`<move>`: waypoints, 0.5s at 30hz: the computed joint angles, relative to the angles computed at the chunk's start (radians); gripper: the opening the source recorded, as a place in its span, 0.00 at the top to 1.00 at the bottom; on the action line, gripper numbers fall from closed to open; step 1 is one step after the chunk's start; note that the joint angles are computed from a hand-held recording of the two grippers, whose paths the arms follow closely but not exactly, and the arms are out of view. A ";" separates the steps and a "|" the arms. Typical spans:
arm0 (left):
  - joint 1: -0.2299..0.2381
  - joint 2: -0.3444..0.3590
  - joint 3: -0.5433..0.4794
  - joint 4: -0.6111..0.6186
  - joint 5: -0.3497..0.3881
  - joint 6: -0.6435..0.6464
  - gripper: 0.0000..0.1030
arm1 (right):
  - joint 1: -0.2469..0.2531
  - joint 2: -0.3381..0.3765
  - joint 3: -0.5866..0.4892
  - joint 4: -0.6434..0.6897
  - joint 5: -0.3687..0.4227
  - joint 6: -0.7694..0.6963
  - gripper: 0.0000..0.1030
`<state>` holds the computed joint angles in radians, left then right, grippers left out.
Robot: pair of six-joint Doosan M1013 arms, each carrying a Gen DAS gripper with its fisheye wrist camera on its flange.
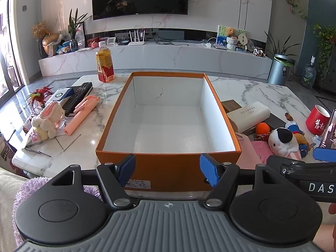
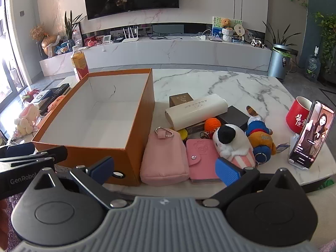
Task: Organize objects
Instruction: 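Move both tools toward the white glasses case and small brown box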
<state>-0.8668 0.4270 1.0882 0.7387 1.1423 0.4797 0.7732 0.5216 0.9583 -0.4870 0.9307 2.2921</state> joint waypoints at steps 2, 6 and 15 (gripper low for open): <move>0.000 0.000 -0.001 -0.005 0.001 0.001 0.23 | 0.000 0.002 -0.001 0.003 0.002 -0.003 0.01; 0.000 0.000 0.000 -0.009 0.001 0.004 0.23 | -0.001 0.004 -0.004 0.015 0.008 -0.011 0.01; -0.001 -0.001 0.001 -0.014 0.000 0.005 0.23 | -0.001 0.006 -0.010 0.027 0.015 -0.022 0.01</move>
<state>-0.8679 0.4264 1.0894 0.7251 1.1422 0.4849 0.7720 0.5278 0.9486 -0.4595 0.9457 2.2697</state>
